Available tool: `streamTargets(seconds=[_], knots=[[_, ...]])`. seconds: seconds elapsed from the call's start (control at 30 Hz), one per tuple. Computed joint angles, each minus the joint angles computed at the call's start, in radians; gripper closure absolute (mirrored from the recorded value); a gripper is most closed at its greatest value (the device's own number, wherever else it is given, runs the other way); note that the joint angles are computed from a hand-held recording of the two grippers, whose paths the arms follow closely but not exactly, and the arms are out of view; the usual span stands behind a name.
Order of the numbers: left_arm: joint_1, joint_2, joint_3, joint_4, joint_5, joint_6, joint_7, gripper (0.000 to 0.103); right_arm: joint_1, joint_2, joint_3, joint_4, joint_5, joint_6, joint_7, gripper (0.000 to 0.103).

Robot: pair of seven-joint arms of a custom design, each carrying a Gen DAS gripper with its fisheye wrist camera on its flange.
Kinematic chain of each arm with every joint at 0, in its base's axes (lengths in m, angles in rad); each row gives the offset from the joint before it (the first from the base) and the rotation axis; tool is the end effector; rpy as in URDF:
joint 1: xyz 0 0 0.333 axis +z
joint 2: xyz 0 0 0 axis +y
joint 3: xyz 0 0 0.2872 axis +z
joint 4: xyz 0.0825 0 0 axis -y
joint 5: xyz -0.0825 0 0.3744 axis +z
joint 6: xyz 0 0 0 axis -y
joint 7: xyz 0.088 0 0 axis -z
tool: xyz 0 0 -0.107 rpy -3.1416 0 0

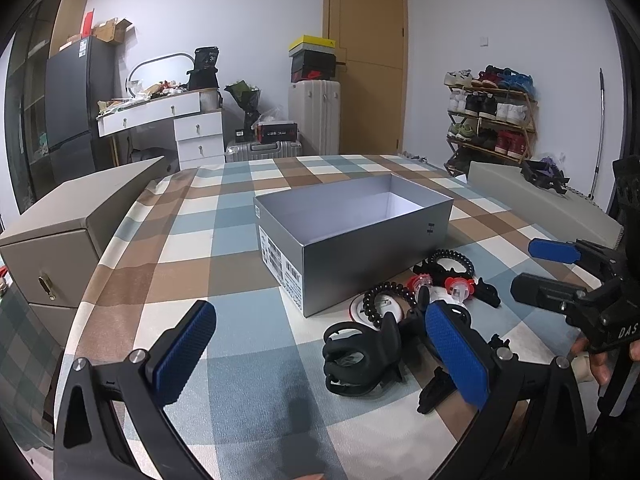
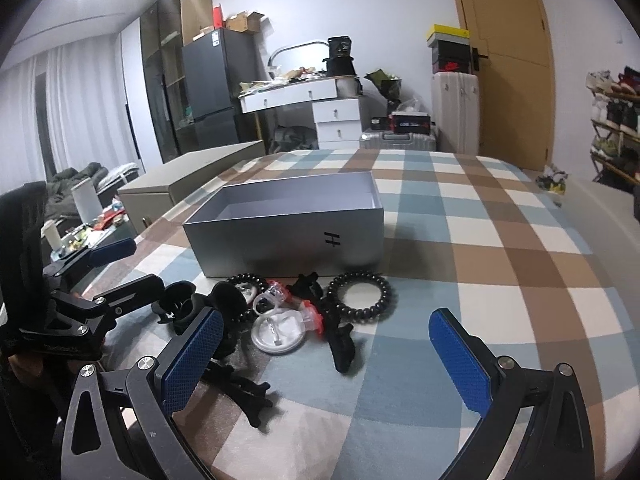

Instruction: Organize jewelry

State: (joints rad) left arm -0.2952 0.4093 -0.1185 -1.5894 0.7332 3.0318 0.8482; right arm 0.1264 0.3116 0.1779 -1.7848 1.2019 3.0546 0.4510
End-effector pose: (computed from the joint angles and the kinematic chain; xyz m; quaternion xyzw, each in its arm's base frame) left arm 0.6205 -0.3124 0.4904 -0.4975 0.7043 -0.4151 0.2899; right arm 0.6393 0.1128 0.4306 -0.6827 0.5412 -0.2252 0.4363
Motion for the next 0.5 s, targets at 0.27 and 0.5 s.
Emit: streamTargets(seconds=[0.27,0.5], knots=[[-0.024,0.003,0.036,0.010,0.053,0.011,-0.038,0.001,0.051,-0.016,-0.041,-0.045,-0.180,-0.014,0.156,0.000],[-0.019,0.000,0.031,0.008,0.059,0.009,-0.033,0.001,0.092,-0.011,-0.083,-0.067,-0.358,0.009,0.291,0.000]])
